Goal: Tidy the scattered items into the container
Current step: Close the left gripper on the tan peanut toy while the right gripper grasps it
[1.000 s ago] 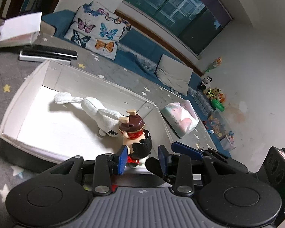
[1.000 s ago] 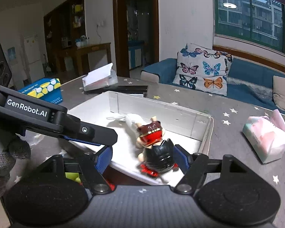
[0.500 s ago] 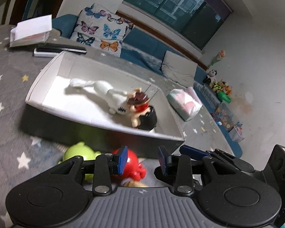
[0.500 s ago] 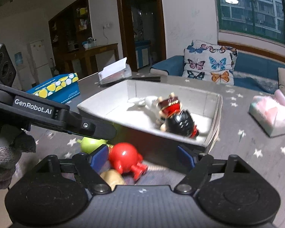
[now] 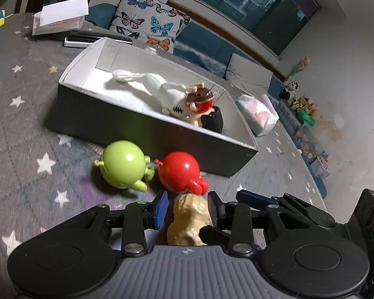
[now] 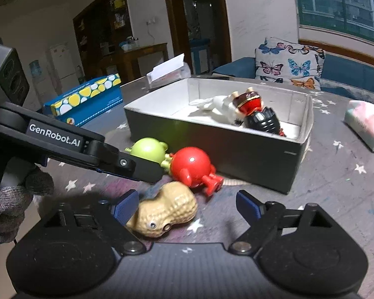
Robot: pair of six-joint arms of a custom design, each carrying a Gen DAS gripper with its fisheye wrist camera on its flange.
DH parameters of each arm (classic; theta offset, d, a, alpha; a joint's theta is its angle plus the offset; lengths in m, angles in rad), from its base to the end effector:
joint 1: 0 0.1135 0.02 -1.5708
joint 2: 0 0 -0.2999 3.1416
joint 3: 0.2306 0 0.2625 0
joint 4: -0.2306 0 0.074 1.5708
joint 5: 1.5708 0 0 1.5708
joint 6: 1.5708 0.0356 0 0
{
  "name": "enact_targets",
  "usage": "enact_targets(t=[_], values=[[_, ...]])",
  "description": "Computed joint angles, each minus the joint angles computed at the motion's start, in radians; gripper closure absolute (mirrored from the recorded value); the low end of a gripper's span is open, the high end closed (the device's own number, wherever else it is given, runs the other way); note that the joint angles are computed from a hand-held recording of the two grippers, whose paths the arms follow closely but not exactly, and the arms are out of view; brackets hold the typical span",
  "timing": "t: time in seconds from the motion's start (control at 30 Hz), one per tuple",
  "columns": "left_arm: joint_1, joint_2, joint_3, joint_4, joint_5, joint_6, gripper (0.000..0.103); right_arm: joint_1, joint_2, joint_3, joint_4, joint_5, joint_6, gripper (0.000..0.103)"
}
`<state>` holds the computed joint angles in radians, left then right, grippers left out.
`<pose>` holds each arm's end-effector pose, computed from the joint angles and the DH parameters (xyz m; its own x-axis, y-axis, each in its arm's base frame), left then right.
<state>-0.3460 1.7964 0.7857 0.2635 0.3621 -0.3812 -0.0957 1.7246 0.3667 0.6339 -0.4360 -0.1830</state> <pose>0.3272 -0.1314 0.1483 -0.8024 -0.0806 -0.5914 0.2835 0.8205 -0.4964 0.2585 -0.0097 0.1024 -0.6068 -0.1075 -0.7876 -0.3445 0.9285 0.1387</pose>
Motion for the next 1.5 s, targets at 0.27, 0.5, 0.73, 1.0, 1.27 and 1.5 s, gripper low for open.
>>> enact_targets(t=[0.27,0.5,0.73,1.0,1.27,1.5], values=[[-0.008,-0.006,-0.010,-0.016,0.001,0.009,0.066,0.036,0.043,-0.013,0.029,0.020,-0.014,0.015],[0.003,0.001,-0.012,-0.018,0.020,0.000,0.066,0.040,0.065,-0.011,0.040,0.017,-0.014,0.015],[0.008,0.009,-0.004,-0.029,0.043,-0.001,0.066,0.046,0.072,-0.007,0.041,0.012,-0.014,0.015],[0.000,0.009,0.004,-0.048,0.060,0.021,0.066,0.061,0.072,-0.012,0.051,0.014,-0.028,0.015],[-0.009,0.027,0.027,-0.080,0.048,0.047,0.066,0.087,0.073,-0.021,0.064,0.048,-0.054,0.019],[-0.006,0.049,0.047,-0.104,0.061,0.065,0.065,0.091,0.083,-0.024,0.078,0.056,-0.059,0.026]])
